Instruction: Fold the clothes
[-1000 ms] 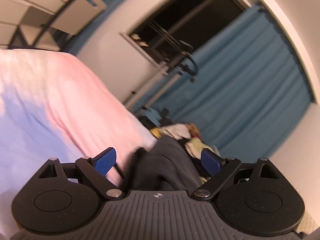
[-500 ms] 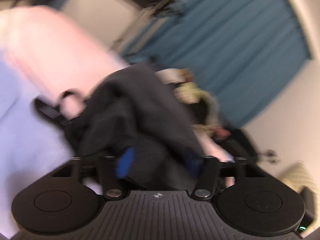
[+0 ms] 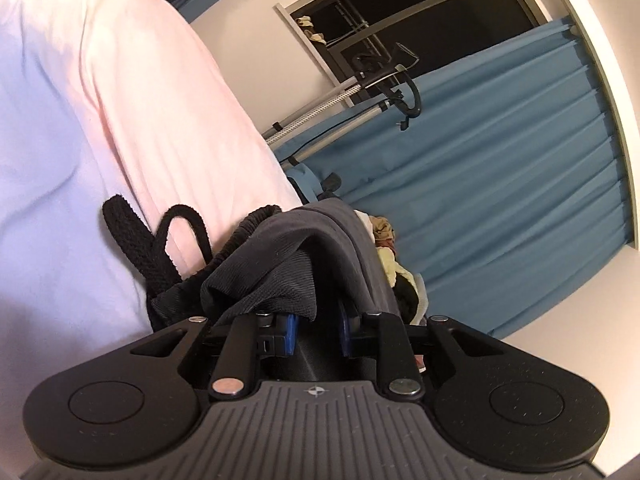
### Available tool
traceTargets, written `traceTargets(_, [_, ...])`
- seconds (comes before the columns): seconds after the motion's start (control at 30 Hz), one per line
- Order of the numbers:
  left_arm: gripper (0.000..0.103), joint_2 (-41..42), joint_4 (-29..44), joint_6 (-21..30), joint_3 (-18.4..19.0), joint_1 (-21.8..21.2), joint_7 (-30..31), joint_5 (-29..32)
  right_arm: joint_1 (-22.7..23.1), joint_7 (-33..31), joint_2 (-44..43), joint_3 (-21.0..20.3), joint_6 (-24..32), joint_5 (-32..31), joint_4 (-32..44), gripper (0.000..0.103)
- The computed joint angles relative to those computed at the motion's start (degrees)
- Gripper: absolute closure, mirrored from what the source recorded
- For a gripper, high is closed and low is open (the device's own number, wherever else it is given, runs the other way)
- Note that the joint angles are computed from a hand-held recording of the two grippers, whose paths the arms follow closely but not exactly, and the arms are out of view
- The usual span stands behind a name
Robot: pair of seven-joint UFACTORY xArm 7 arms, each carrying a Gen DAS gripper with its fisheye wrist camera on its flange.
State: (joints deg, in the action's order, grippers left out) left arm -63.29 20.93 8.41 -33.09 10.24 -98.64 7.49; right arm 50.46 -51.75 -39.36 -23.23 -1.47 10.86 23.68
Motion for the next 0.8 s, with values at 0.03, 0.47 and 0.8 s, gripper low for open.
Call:
traceTargets(0.03, [0.078,-0.68,-0.28,-0.05,-0.14,0.19,-0.64,-0.26,-0.48,0.44,-0.14,0.79,-0.37,0.05,-0.24,0.089])
traceTargets(0.47, [0.063,-0.10,1.49,3.65,2.93,-2.43,-0.40,-1.46,0.29,1.95,-0.92,0.32,0.85,-0.05,-0.60,0.080])
traceTargets(0.8, [0.006,-5.95,2.81,19.45,4.93,-11.91,-5.27,-4.37,3.05,-0.08,-13.37,0.69,-6.28,-4.28,-8.36,0.033])
